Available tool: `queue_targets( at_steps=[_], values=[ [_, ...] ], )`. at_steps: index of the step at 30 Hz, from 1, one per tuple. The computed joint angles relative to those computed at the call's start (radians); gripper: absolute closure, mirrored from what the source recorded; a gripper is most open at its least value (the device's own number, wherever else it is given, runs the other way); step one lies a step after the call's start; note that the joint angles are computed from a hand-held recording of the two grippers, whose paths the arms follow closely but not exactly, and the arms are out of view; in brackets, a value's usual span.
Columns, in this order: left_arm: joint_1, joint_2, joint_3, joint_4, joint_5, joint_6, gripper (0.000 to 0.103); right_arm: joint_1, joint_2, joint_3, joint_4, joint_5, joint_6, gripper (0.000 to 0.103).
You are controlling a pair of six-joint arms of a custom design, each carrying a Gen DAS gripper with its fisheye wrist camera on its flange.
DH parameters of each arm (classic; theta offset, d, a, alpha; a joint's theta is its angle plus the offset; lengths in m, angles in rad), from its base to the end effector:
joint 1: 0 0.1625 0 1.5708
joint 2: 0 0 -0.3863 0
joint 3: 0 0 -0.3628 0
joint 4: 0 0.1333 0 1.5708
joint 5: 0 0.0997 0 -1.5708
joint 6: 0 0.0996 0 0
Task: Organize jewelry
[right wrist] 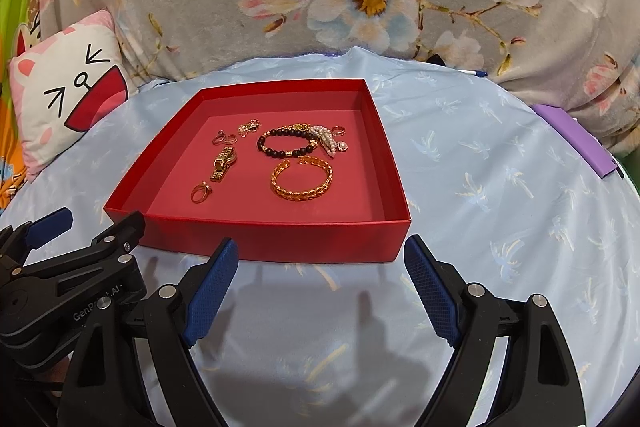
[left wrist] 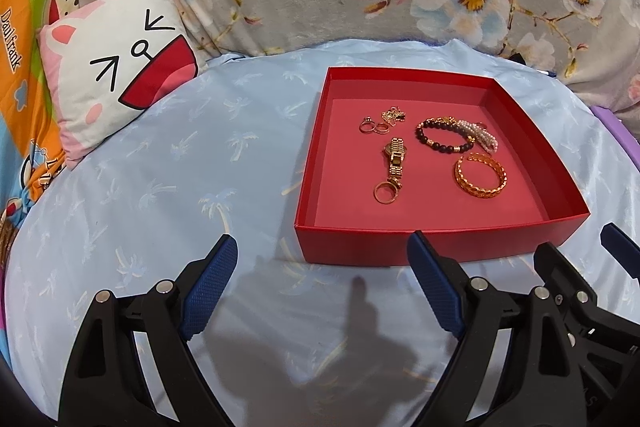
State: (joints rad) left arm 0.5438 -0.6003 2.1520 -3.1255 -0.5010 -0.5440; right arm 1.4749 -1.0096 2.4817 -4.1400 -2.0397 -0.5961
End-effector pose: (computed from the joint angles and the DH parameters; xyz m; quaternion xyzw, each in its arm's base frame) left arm -0.2500 -0.4090 -0.0296 0.2050 0.8355 -0.3614 0.3595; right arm 0.0529 -0.3727 0.1767 0.0880 -0.8341 0.4099 0.3585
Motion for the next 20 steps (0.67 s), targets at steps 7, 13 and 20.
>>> queue_targets(
  at_steps=[7, 13, 20],
  values=[
    [-0.001, -0.004, 0.005, 0.003, 0.002, -0.002, 0.019, 0.001, -0.001, 0.0, 0.001, -0.001, 0.001, 0.02],
    [-0.002, -0.004, 0.004, 0.011, 0.002, -0.008, 0.019, -0.001, 0.001, 0.0, -0.002, 0.0, -0.001, 0.02],
    [-0.002, -0.002, 0.005, 0.001, 0.003, -0.002, 0.019, -0.006, 0.006, 0.0, -0.012, 0.005, -0.005, 0.02]
  ],
)
